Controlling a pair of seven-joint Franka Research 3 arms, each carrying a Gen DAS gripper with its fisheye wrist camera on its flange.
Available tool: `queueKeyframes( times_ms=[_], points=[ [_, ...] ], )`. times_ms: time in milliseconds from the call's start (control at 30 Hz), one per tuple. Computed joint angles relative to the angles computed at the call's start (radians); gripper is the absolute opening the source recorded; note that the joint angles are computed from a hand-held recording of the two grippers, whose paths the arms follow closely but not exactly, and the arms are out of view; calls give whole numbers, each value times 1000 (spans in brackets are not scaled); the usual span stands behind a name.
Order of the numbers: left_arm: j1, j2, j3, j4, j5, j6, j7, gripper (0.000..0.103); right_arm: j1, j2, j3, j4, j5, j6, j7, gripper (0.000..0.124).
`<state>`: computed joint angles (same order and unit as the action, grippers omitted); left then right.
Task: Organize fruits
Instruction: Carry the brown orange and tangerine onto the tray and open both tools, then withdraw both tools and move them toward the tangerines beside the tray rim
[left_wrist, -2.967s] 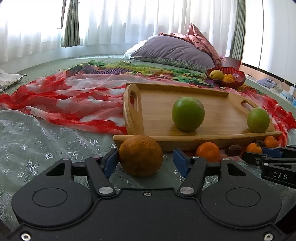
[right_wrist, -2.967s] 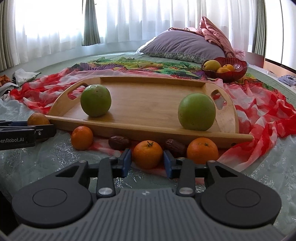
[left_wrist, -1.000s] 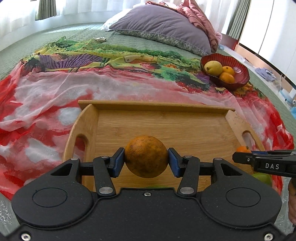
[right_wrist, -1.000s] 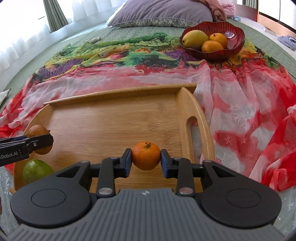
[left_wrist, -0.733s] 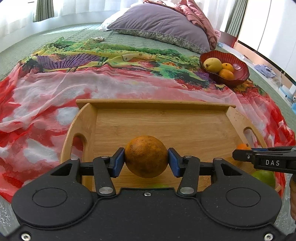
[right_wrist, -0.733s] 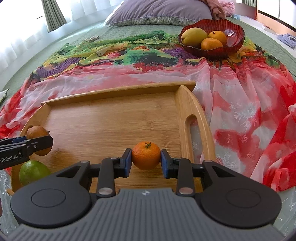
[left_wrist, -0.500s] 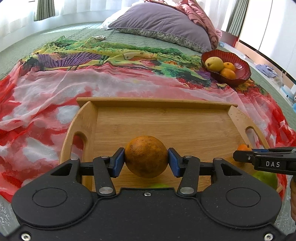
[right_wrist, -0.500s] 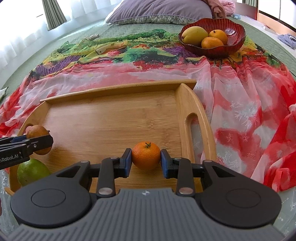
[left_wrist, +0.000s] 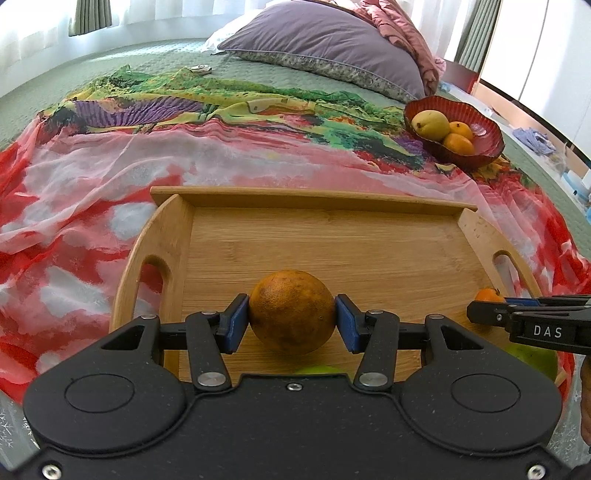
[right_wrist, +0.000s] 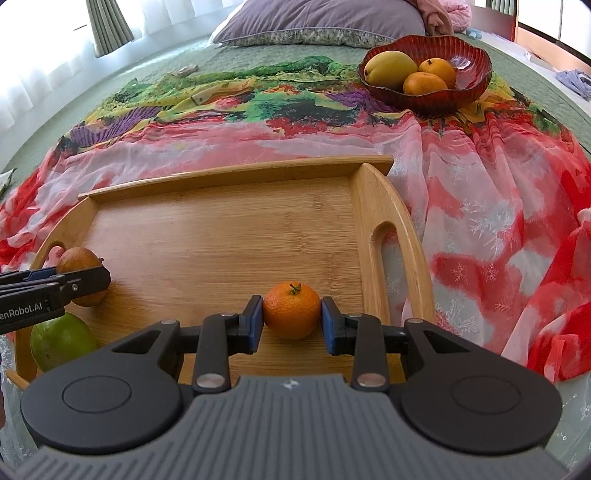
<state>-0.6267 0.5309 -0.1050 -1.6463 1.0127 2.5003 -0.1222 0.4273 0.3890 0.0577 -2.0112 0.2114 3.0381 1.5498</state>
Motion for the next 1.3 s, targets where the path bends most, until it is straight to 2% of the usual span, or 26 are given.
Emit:
queueKeyframes(
  times_ms=[200,233,367,400,533,667,733,867,933,1000,1300],
  points=[
    [1,-3,0,-2,-1,0,8,49,0,1,1,0,2,1,-1,40],
    [-4,-6,5,-6,11,2,-5,50,-4,0,6,-1,6,3,-4,46],
    [-21,-29,14,-20,76,-13,-46,73,-41,-6,48,-13,40,21,-40,51],
    [-22,-38,12,-26,90,-16,-53,74,-48,-9,56,-18,49,29,-50,58],
    [-29,-84,0,-66,160,-39,-87,82,-67,-35,81,-53,75,73,-92,65],
    [-36,-136,-28,-114,233,-89,-134,88,-131,-71,157,-104,125,140,-167,74],
    [-37,-161,-45,-141,267,-105,-160,90,-187,-89,221,-132,153,177,-210,77],
    [-36,-211,-83,-200,333,-133,-225,95,-363,-120,406,-210,155,284,-261,81],
    [-35,-229,-103,-222,354,-145,-248,96,-455,-133,493,-256,103,344,-231,83],
    [-37,-245,-121,-244,375,-157,-275,97,-524,-145,549,-298,35,394,-191,85],
    [-73,-245,-177,-273,430,-236,-327,102,-483,-213,473,-472,-87,604,-90,86]
  ],
)
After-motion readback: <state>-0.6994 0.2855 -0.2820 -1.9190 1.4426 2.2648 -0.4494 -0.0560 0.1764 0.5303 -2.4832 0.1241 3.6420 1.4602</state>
